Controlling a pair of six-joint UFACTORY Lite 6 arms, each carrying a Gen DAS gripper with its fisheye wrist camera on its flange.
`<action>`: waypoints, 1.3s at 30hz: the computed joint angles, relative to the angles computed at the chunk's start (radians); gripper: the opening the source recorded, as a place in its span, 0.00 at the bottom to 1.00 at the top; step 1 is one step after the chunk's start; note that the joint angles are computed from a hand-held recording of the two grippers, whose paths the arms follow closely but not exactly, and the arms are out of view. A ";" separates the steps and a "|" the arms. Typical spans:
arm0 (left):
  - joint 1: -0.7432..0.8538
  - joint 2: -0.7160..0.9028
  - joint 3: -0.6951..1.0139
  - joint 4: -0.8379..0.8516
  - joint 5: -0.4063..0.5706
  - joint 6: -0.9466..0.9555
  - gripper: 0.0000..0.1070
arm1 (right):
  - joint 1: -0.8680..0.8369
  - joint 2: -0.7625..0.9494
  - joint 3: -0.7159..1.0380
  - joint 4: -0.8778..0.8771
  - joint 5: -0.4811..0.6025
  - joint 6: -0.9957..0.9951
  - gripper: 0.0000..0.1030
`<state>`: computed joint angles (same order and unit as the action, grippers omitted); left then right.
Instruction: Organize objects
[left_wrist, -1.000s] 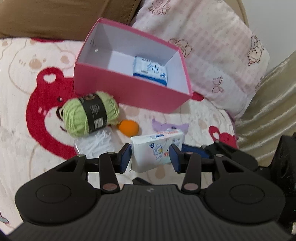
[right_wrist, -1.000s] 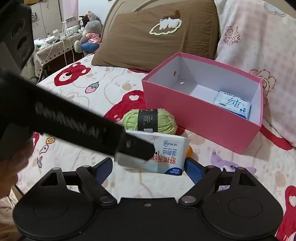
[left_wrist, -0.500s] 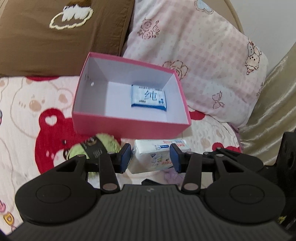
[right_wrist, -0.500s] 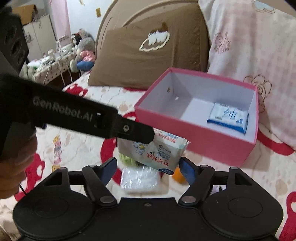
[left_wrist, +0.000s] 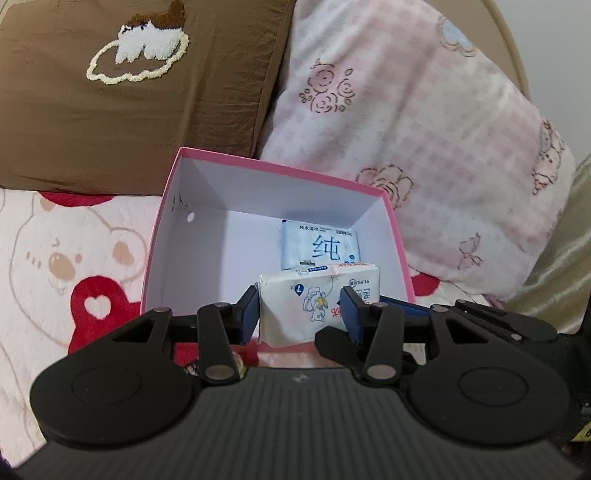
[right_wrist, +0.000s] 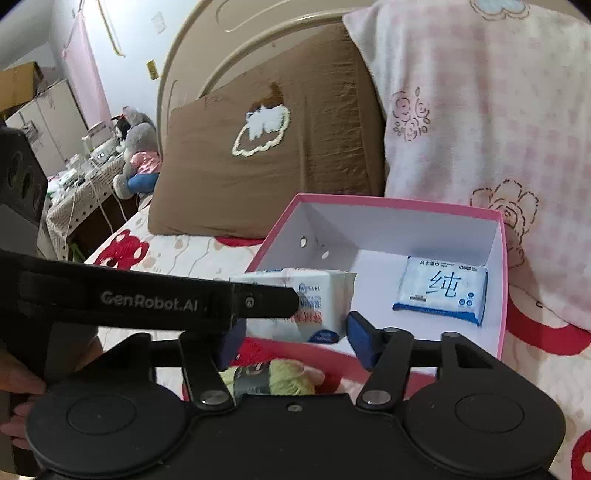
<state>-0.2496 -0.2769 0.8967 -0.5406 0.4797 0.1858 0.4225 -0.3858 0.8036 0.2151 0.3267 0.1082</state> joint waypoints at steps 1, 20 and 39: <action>-0.003 0.033 0.022 0.005 -0.007 0.005 0.42 | -0.017 0.027 0.012 0.032 -0.010 -0.039 0.58; -0.016 0.766 0.583 0.320 -0.057 -0.251 0.40 | -0.202 0.680 0.452 0.336 0.088 -0.442 0.29; 0.021 1.059 0.832 0.162 -0.021 -0.121 0.41 | -0.220 1.018 0.771 0.082 0.150 -0.206 0.24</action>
<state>-0.2290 0.7819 1.7289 -0.3790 0.4583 0.0649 0.2027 0.6326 1.5744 0.2975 0.4763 -0.0980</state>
